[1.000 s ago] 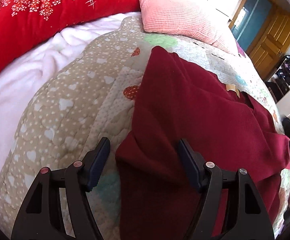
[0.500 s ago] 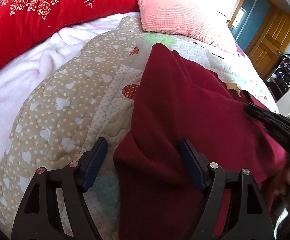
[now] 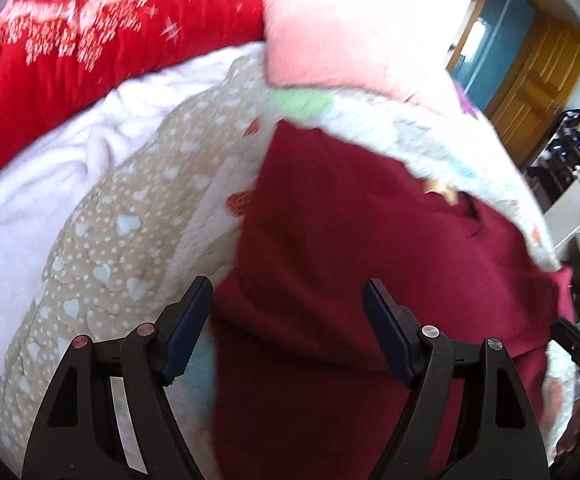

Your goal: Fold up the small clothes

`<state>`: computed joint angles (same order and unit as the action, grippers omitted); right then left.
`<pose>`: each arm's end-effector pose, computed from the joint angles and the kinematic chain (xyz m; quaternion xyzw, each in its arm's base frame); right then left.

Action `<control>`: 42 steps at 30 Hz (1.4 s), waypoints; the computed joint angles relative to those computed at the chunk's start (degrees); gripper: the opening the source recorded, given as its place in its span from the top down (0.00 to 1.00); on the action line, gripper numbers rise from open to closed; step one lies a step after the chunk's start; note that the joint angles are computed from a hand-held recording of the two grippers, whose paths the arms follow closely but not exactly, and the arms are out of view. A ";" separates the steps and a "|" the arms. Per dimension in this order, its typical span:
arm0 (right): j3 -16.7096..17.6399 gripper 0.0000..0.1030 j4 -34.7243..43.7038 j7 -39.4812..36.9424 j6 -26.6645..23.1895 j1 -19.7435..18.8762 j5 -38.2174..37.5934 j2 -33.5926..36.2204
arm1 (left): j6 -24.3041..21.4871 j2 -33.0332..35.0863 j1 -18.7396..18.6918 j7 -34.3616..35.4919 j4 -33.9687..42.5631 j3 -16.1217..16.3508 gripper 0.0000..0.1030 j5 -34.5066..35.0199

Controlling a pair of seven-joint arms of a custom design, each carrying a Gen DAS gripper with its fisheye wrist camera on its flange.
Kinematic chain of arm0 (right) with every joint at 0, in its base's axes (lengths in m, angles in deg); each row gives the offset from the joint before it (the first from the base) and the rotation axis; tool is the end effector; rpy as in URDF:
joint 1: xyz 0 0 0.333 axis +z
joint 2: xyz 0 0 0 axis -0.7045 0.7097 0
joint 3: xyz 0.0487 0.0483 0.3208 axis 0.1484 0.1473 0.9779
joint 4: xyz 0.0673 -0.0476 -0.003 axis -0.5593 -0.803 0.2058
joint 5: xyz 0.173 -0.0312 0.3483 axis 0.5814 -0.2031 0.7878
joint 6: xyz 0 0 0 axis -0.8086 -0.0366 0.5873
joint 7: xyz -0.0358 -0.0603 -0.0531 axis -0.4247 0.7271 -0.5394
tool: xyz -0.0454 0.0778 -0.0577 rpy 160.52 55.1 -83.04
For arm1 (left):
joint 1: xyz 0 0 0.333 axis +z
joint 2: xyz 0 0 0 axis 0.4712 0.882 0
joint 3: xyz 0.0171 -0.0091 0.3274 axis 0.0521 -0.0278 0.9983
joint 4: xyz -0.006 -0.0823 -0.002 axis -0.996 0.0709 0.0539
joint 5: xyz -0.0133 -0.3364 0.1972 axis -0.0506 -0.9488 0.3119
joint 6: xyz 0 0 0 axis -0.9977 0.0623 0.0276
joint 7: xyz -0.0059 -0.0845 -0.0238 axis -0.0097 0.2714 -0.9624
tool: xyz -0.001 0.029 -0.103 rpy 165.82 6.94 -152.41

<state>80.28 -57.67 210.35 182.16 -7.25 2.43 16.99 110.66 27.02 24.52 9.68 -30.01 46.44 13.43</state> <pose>0.5639 0.4544 0.3923 -0.5716 0.7334 -0.2237 0.2922 0.6627 -0.2596 0.3710 -0.6189 0.7144 -0.3039 0.1196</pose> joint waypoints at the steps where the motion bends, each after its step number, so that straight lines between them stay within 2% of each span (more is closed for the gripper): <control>1: -0.64 0.50 -2.74 2.19 -0.55 0.59 -0.87 -2.22 | 0.29 -0.30 0.15 0.51 -0.20 -0.81 0.24 -0.17; 3: -0.70 0.50 -8.59 6.60 -1.84 0.42 -1.52 -6.61 | 0.45 -0.34 0.53 1.66 -0.08 -2.42 0.24 -0.88; 7: -1.06 0.50 -23.29 22.88 0.45 -1.87 -6.05 -16.23 | -1.87 1.67 1.10 4.91 2.43 -6.06 0.24 -3.58; 9: -0.61 0.50 -28.47 27.83 1.43 -3.81 -6.71 -19.68 | -3.12 2.74 0.21 5.81 3.77 -6.13 0.24 -4.30; 13: -0.08 0.50 -35.77 41.60 5.38 -7.18 -14.74 -24.85 | -5.00 3.98 -2.81 5.83 5.47 -4.22 0.24 -3.98; 16: 1.30 0.50 -37.65 45.53 7.00 -9.73 -17.30 -26.18 | -6.21 4.77 -4.44 5.37 6.89 -2.72 0.24 -3.44; 22: 5.57 0.50 -33.49 39.20 4.56 -11.72 -14.49 -24.15 | -5.44 3.77 -5.00 5.49 5.64 -1.86 0.24 -2.73; 26: 6.98 0.50 -24.21 25.79 3.14 -10.43 -9.47 -18.09 | -4.69 2.54 -6.05 4.11 4.16 -0.22 0.24 -0.97; 30: 7.03 0.50 -14.82 13.58 2.84 -8.12 -4.08 -11.62 | -4.05 2.03 -5.86 3.19 3.18 -0.04 0.24 -0.25; 33: 6.44 0.50 -8.71 7.42 2.04 -6.19 -1.09 -7.15 | -3.92 1.84 -5.72 2.77 2.92 -0.08 0.24 -0.02; 42: 2.28 0.50 2.68 0.18 -2.37 -0.89 3.75 0.86 | -2.49 2.53 -6.07 0.06 2.59 0.69 0.24 0.94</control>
<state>82.56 -55.00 210.53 179.78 -8.14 6.18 17.85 108.17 29.55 18.44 9.74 -27.42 47.13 14.36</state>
